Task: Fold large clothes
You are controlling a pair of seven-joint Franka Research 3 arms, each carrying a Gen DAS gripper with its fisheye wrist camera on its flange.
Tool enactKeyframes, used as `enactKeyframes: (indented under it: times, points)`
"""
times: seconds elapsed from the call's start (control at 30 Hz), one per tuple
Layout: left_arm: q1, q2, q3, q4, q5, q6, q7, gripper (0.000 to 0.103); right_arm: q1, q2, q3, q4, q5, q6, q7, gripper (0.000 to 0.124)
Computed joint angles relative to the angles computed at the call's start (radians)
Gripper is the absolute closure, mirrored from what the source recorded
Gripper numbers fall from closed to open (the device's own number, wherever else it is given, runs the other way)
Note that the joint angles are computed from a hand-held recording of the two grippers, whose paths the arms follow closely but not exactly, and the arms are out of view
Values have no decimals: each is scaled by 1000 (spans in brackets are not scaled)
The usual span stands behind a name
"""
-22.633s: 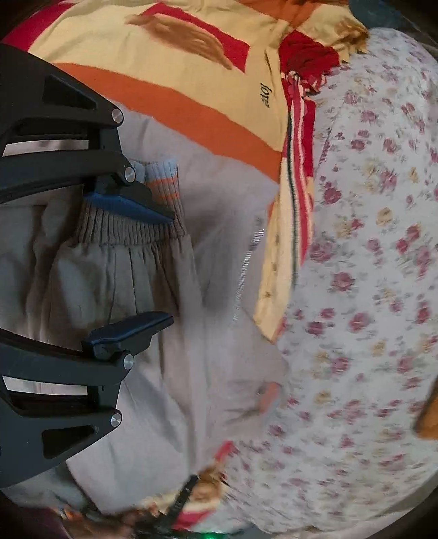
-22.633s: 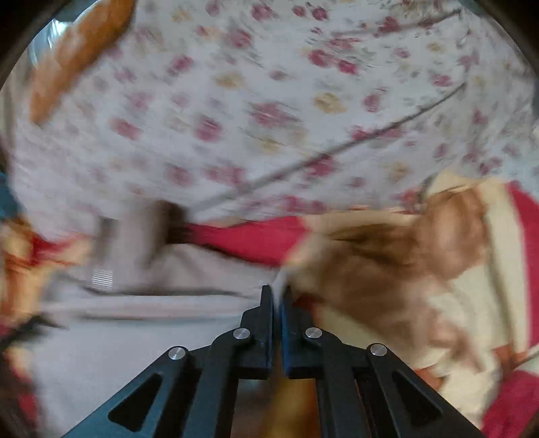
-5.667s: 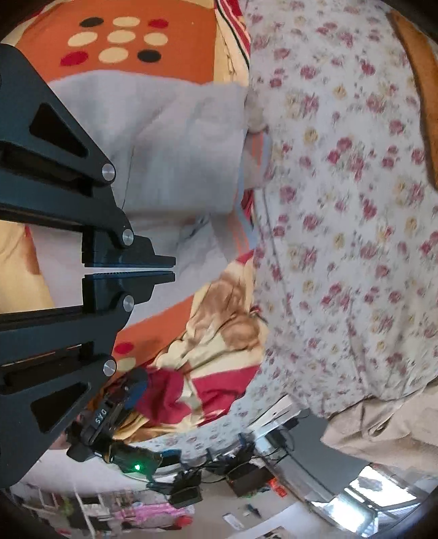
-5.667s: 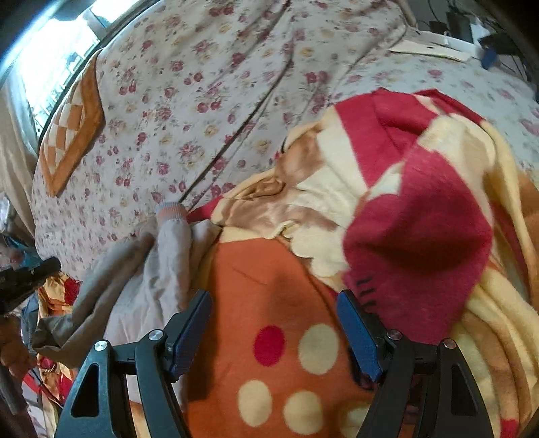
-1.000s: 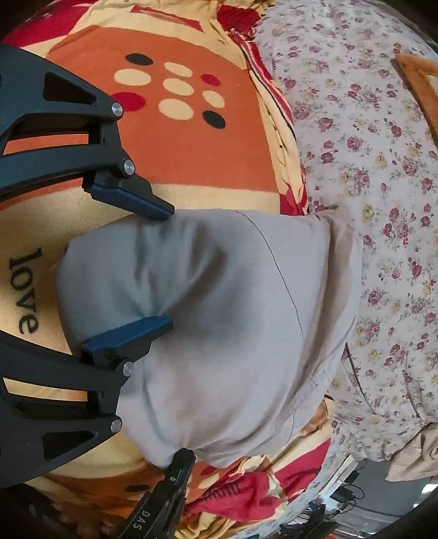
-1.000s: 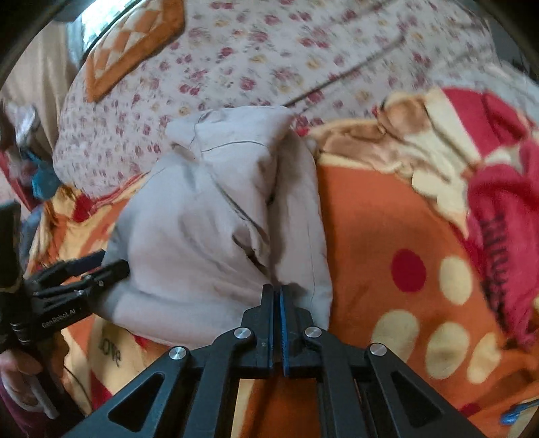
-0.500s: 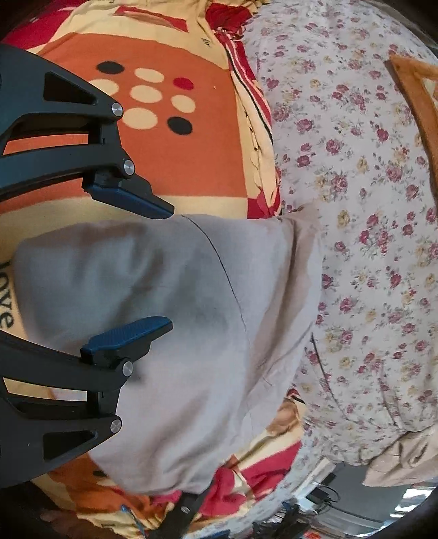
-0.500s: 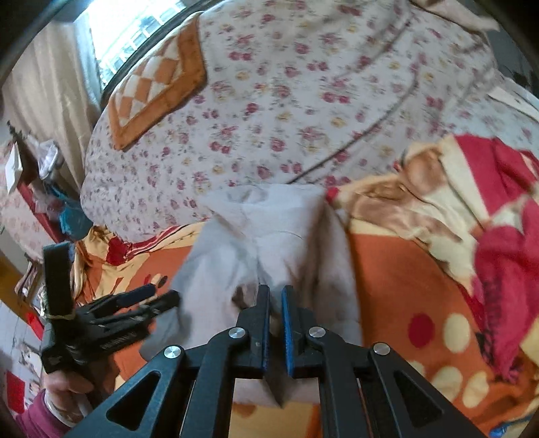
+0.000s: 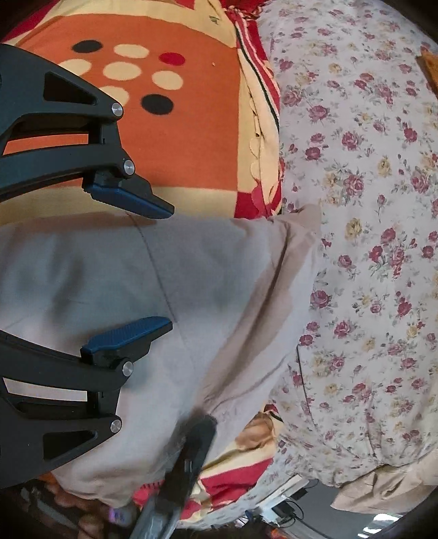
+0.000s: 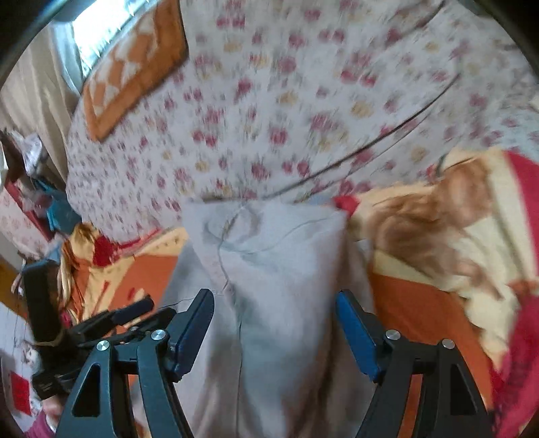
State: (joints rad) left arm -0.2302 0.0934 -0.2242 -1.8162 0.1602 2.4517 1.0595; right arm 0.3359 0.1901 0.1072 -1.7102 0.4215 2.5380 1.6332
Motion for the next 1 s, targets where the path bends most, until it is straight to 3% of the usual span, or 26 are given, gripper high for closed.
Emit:
enactKeyframes:
  times: [0.03, 0.07, 0.2, 0.33, 0.4, 0.6, 0.67, 0.73, 0.77, 0.9, 0.93, 0.97, 1.0]
  points:
    - [-2, 8, 0, 10, 7, -6, 1, 43, -1, 23, 1, 21, 0, -8, -9, 83]
    - [-3, 15, -1, 20, 7, -11, 7, 43, -4, 28, 5, 25, 10, -4, -31, 100]
    - [-3, 28, -7, 32, -12, -2, 43, 43, 24, -39, -8, -65, -84, 110, -35, 118]
    - [-8, 43, -14, 19, -38, 46, 64, 42, 27, -77, -32, -163, -166, 179, 102, 120]
    - [-19, 65, -13, 31, -12, 28, 49, 41, 14, -58, -28, -177, -132, 176, 129, 121]
    - [-8, 68, -13, 62, -46, -3, 81, 41, -20, -62, -11, -160, -17, 157, 55, 116]
    - [-12, 75, -4, 83, -12, -9, 66, 41, -1, -70, -39, -140, -154, 162, 137, 73]
    - [-14, 100, 4, 124, 16, -22, 46, 41, 2, -58, -45, -103, -221, 169, 160, 57]
    - [-15, 114, 7, 145, 25, -30, 36, 41, -2, -39, -41, -66, -222, 140, 146, 55]
    - [-26, 218, 21, 288, 61, -104, -5, 41, -12, 98, -31, 134, -200, -26, 87, 55]
    - [-30, 242, 24, 319, 68, -119, -18, 41, -13, 136, -29, 180, -194, -57, 78, 59]
    - [-32, 266, 25, 349, 68, -132, -24, 41, -13, 155, -28, 196, -184, -57, 72, 88]
    - [-32, 282, 23, 368, 65, -140, -24, 41, -5, 161, -36, 194, -193, -45, 89, 100]
